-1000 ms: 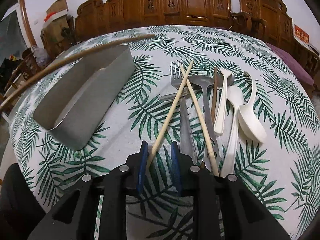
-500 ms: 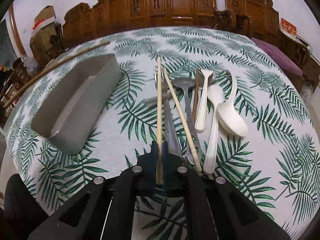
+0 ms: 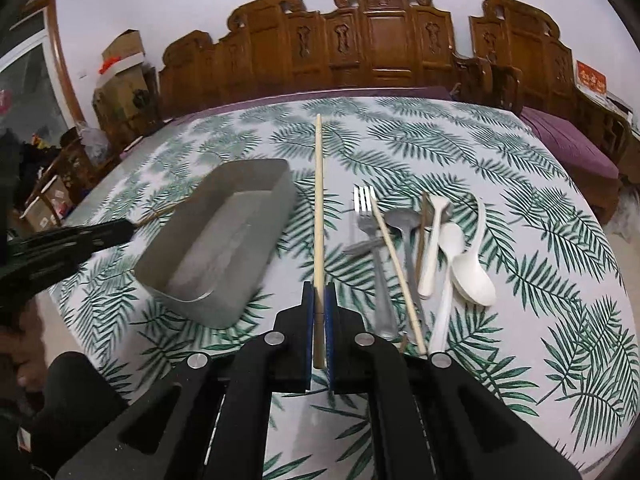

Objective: Organize utensils
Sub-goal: 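Lower the chopstick into the grey tray and open the left gripper while the right holds its chopstick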

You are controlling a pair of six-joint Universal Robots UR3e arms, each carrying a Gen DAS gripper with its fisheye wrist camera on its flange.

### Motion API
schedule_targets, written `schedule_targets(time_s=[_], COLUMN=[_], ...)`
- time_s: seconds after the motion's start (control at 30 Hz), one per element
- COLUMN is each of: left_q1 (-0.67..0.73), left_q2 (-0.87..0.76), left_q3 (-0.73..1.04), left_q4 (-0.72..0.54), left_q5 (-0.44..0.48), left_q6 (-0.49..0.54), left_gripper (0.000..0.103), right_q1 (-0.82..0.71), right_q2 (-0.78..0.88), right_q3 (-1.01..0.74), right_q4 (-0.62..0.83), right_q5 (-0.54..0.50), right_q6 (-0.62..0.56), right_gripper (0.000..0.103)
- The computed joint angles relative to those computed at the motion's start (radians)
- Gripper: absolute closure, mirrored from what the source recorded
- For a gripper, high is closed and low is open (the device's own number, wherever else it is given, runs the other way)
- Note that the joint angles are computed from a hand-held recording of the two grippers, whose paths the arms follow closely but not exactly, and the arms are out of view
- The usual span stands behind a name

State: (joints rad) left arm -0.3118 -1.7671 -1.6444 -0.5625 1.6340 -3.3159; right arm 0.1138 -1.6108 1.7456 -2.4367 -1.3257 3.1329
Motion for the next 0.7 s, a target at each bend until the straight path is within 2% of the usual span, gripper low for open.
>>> schedule_targets(time_s=[0.47, 0.53, 0.6, 0.7], left_q1=[0.01, 0.016, 0.027, 0.04], left_q2=[-0.098, -0.087, -0.062, -0.014], left_q3=[0.092, 0.082, 0.055, 0.01], left_q4=[-0.08, -0.077, -0.062, -0.037], left_q5=[0.023, 0.011, -0.004, -0.019], left_q6=[0.004, 0.002, -0.006, -0.006], left_gripper=[0.099, 0.093, 0.081, 0.079], right_q1=[0.045, 0.055, 0.065, 0.085], right_q2=[0.006, 0.016, 0.029, 0.063], right_q3=[-0.071, -0.086, -0.1, -0.14], right_q4=[0.054, 0.062, 0.067, 0.08], right_q5=[0.021, 0.018, 0.015, 0.011], right_q6=[-0.012, -0.015, -0.015, -0.019], right_gripper=[0.097, 0.097, 0.097, 0.097])
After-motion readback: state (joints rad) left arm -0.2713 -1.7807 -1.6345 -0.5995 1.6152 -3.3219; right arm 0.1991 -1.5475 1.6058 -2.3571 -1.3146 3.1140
